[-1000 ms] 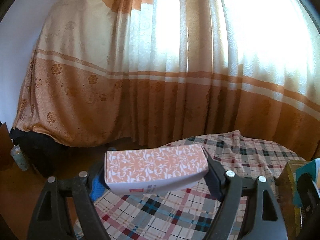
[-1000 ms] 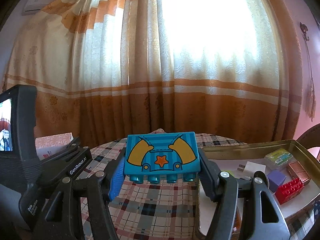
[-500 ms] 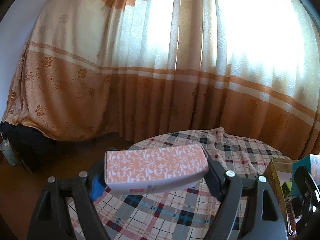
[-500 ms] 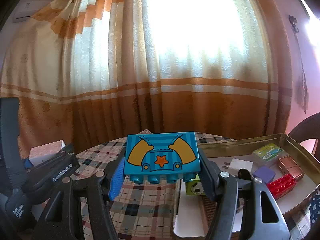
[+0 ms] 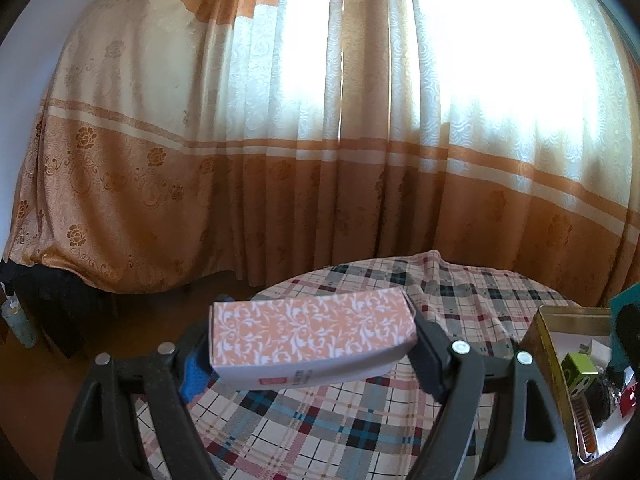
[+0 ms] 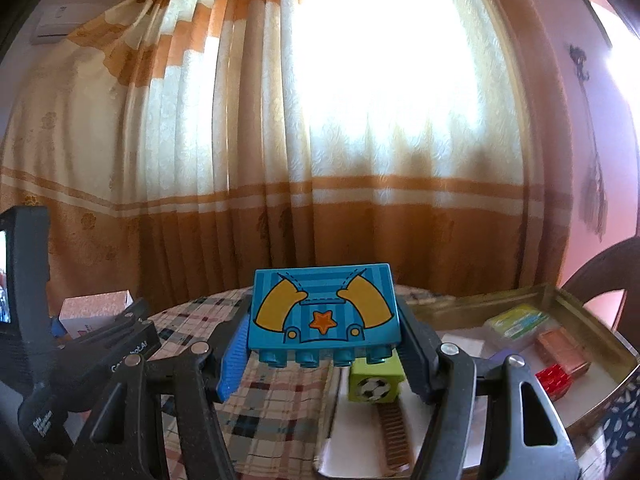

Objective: Organize rigid objects
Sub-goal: 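Carry the pink box and blue block over the tin tray with both grippers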

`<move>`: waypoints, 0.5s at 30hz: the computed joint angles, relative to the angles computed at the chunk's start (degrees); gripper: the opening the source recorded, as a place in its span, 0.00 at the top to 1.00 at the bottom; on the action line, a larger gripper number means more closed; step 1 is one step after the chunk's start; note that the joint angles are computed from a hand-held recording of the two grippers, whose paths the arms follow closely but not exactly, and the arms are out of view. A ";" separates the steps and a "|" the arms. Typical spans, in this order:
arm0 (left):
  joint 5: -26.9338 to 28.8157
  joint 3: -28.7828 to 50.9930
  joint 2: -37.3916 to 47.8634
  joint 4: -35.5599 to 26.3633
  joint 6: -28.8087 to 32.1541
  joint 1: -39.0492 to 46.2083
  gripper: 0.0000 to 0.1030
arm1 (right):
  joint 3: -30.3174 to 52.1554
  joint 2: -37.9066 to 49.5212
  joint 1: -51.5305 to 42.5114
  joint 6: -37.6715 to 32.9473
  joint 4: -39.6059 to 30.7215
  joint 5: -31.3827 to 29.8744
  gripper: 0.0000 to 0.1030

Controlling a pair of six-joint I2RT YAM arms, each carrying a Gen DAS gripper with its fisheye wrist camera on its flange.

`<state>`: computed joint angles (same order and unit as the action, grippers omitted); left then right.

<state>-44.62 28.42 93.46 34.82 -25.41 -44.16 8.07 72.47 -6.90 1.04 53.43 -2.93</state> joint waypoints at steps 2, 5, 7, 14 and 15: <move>0.02 0.08 0.05 -0.03 0.14 -0.01 0.21 | -0.86 -0.98 -1.48 -0.59 1.11 -0.38 0.35; 0.07 0.25 0.35 0.36 0.67 -0.22 0.21 | -1.06 -1.25 -3.96 -0.49 1.98 -1.55 0.35; -0.06 0.39 0.58 0.66 1.07 -0.56 0.21 | -0.73 -1.01 -6.06 -0.58 2.10 -2.44 0.35; 0.86 1.51 1.10 -0.65 1.13 -2.46 0.21 | -0.56 0.74 -13.20 0.20 5.13 -5.80 0.35; 1.21 1.76 1.15 -1.04 0.84 -2.74 0.21 | -0.19 1.11 -14.10 0.68 5.10 -6.40 0.35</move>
<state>-43.41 30.19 94.61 33.77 -24.57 -46.90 7.88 73.58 -21.00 1.72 58.53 -9.33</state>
